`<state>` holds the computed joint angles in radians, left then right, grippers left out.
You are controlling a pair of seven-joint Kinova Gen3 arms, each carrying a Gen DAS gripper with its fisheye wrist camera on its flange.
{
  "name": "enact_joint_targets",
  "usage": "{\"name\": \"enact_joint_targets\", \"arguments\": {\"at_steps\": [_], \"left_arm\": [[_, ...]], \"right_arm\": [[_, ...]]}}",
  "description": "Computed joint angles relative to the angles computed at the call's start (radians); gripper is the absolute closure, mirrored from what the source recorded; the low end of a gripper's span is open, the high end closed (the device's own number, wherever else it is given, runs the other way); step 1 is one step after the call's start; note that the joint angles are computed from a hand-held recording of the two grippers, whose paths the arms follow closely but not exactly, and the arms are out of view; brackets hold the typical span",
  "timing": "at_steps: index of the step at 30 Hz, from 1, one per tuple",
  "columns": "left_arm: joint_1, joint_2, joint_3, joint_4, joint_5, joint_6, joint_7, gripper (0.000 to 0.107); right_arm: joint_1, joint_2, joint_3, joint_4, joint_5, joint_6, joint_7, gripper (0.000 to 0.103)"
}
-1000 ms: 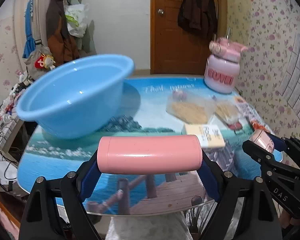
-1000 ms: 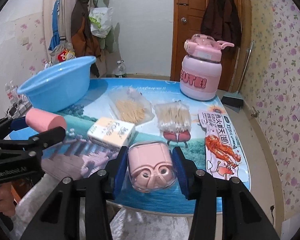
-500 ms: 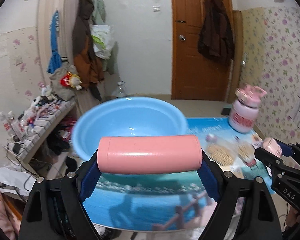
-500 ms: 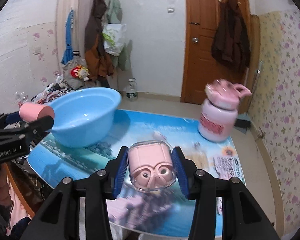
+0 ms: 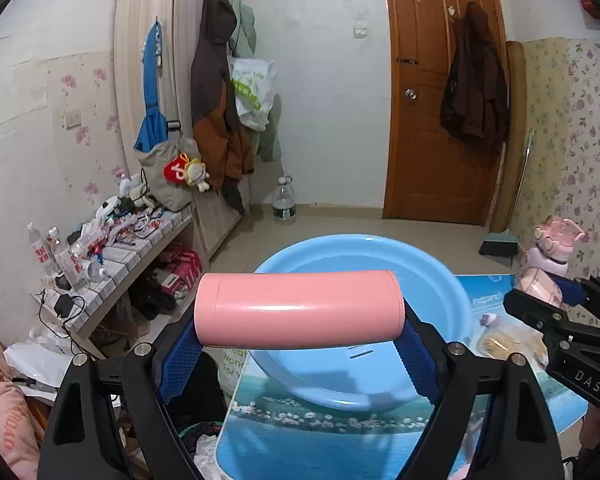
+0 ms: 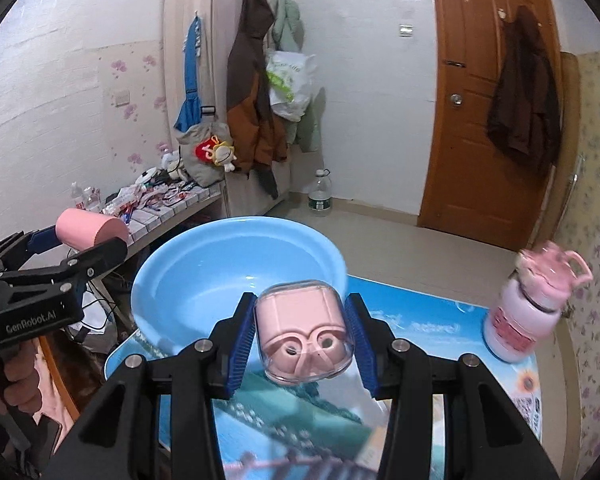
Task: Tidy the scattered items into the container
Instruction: 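Carry the pink cylinder and earbud case over the blue basin with both tools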
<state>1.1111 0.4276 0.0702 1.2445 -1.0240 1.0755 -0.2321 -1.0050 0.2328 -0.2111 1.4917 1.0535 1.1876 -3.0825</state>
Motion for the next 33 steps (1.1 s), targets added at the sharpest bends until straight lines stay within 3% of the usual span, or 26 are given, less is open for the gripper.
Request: {"name": "enact_joint_targets", "arguments": {"at_steps": [10, 16, 25, 33], "left_arm": [[-0.085, 0.069, -0.013, -0.068, 0.127, -0.077, -0.137, 0.021], [-0.093, 0.126, -0.04, -0.126, 0.217, -0.105, -0.219, 0.021], [-0.096, 0.191, -0.086, -0.202, 0.31, -0.109, -0.295, 0.021], [-0.129, 0.24, -0.07, -0.297, 0.427, -0.048, -0.424, 0.021]], "right_arm": [[0.075, 0.084, 0.072, -0.096, -0.098, -0.128, 0.124, 0.057], [0.108, 0.109, 0.116, -0.104, -0.136, -0.191, 0.151, 0.057], [0.142, 0.15, 0.16, -0.129, -0.196, -0.25, 0.205, 0.057], [0.148, 0.172, 0.186, -0.137, -0.22, -0.277, 0.223, 0.057]]}}
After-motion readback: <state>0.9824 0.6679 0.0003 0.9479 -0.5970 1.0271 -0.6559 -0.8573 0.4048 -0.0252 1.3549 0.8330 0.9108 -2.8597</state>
